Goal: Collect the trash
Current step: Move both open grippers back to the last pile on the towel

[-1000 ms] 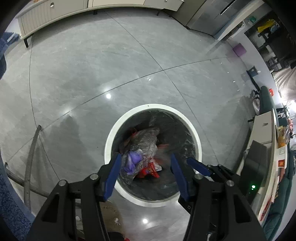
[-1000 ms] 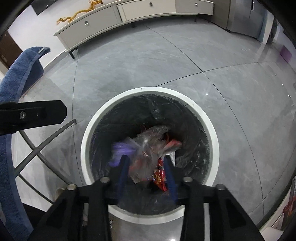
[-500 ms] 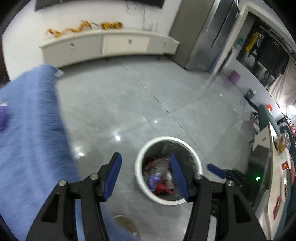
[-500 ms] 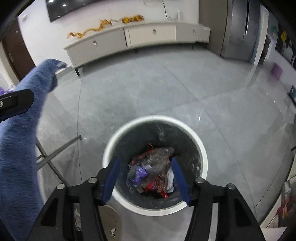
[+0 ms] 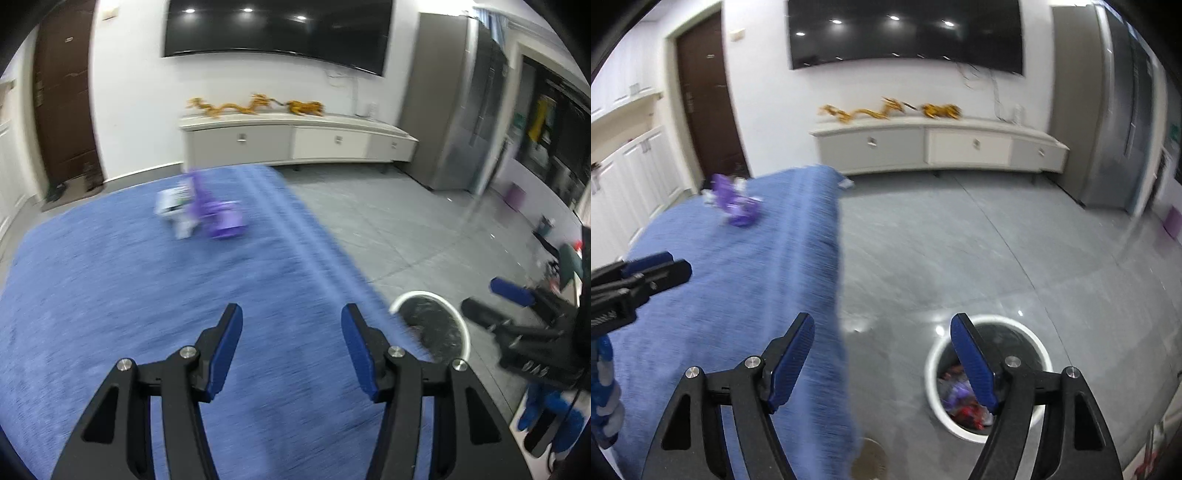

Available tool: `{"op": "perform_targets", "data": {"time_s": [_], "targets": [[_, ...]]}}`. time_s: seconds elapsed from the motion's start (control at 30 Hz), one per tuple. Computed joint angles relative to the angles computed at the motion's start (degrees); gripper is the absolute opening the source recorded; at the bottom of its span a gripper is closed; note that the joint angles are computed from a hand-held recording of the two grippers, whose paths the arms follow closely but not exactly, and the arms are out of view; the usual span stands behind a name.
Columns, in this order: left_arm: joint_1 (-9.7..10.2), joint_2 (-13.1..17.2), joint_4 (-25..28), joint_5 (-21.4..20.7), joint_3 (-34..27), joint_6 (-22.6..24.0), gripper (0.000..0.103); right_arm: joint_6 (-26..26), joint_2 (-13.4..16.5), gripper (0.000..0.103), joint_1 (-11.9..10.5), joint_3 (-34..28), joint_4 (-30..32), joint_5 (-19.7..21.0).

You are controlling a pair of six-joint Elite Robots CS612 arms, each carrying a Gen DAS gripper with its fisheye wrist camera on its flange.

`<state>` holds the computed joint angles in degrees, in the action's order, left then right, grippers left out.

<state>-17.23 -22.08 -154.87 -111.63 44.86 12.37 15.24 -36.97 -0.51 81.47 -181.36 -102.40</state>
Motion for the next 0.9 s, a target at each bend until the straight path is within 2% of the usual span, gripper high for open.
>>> {"op": "perform_targets", "data": {"time_s": [0.13, 0.27, 0.47, 0.67, 0.9], "targets": [[1.97, -0.3, -3.1, 2.5, 1.2, -2.2, 0.054, -0.9, 0.9, 0.074, 1.4, -2.9, 0.3, 0.1], [3.89, 0.3, -3.2, 5.3, 0.8, -4.3, 0.054, -2.2, 1.9, 0.074, 2.4, -4.9, 1.0, 0.6], [5.97, 1.6, -2.7, 6.4, -1.5, -8.1, 0.054, -4.4, 3.3, 0.074, 3.4, -8.2, 3.8, 1.4], [6.39, 1.4, -4.1, 8.3, -1.3, -9.5, 0.054, -6.2, 4.3, 0.074, 4.0, -10.6, 6.1, 2.9], [6.49, 1.5, -4.7, 9.5, -1.0, -8.8, 0.054, -8.5, 5.9, 0.074, 4.3, -13.6, 9.8, 4.0]]}}
